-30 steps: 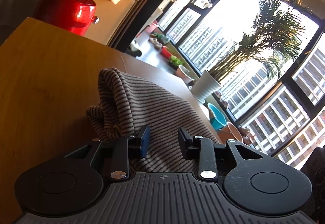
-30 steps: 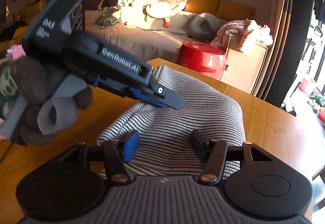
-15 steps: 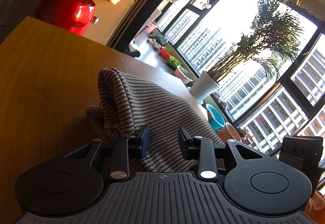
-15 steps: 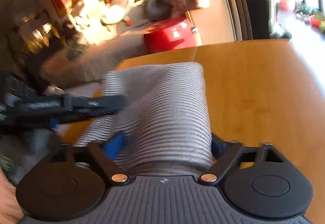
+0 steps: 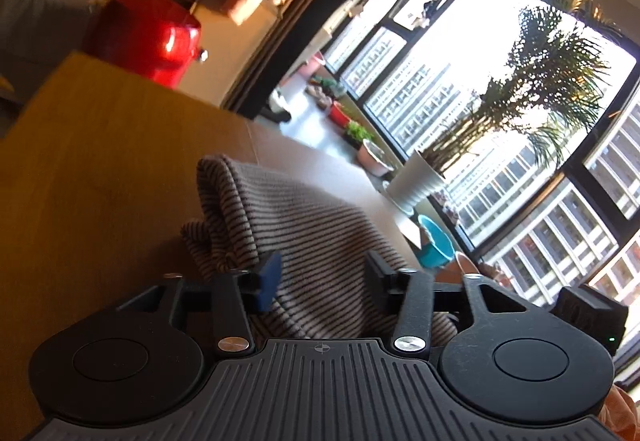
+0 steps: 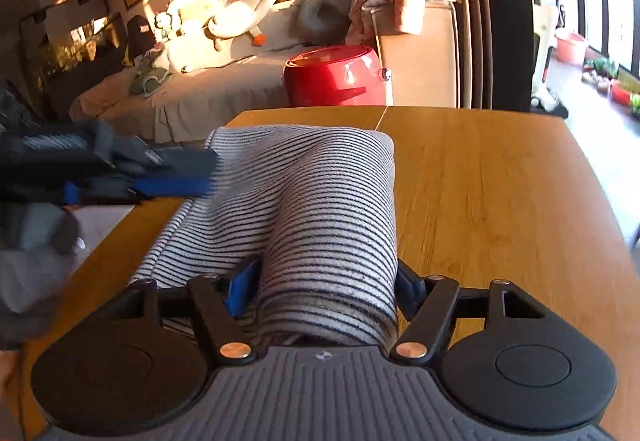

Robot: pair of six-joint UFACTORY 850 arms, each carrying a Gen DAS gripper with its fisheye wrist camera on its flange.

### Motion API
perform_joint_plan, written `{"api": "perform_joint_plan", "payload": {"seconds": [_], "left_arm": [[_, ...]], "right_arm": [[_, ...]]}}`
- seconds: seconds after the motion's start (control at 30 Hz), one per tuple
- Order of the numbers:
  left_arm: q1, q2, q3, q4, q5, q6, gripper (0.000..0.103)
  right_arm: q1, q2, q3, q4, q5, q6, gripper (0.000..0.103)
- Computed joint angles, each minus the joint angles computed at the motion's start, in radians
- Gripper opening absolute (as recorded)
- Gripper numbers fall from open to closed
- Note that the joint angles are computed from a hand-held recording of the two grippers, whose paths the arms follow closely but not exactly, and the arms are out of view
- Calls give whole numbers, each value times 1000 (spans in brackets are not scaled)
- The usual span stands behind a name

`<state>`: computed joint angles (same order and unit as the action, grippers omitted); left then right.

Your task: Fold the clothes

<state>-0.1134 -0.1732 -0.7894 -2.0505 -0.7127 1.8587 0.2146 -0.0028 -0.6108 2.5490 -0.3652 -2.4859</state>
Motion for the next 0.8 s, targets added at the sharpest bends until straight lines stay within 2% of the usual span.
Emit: {"api": "perform_joint_plan", "payload": {"seconds": [0.1, 0.23, 0.33, 0.47, 0.53, 0.8], "left_arm": [[-16, 56, 36, -28, 79, 44, 57], [-29, 46, 54, 28, 126, -9, 51], [-39, 21, 57, 38, 122, -28, 48], [-40, 1, 41, 29, 112, -16, 48], [-38, -15, 26, 28, 111, -7, 49], [-19, -108, -83, -7, 134, 31, 52]], "right_arm": [[-1, -1, 5, 24, -9, -19, 69], [5, 10, 15, 76, -6, -75, 74], [5, 28, 25, 83, 0, -95, 79], [-7, 51, 48, 72, -13, -116, 75], [-8, 36, 38, 75, -18, -123, 72], [7, -108, -73, 191, -74, -234, 72]]}}
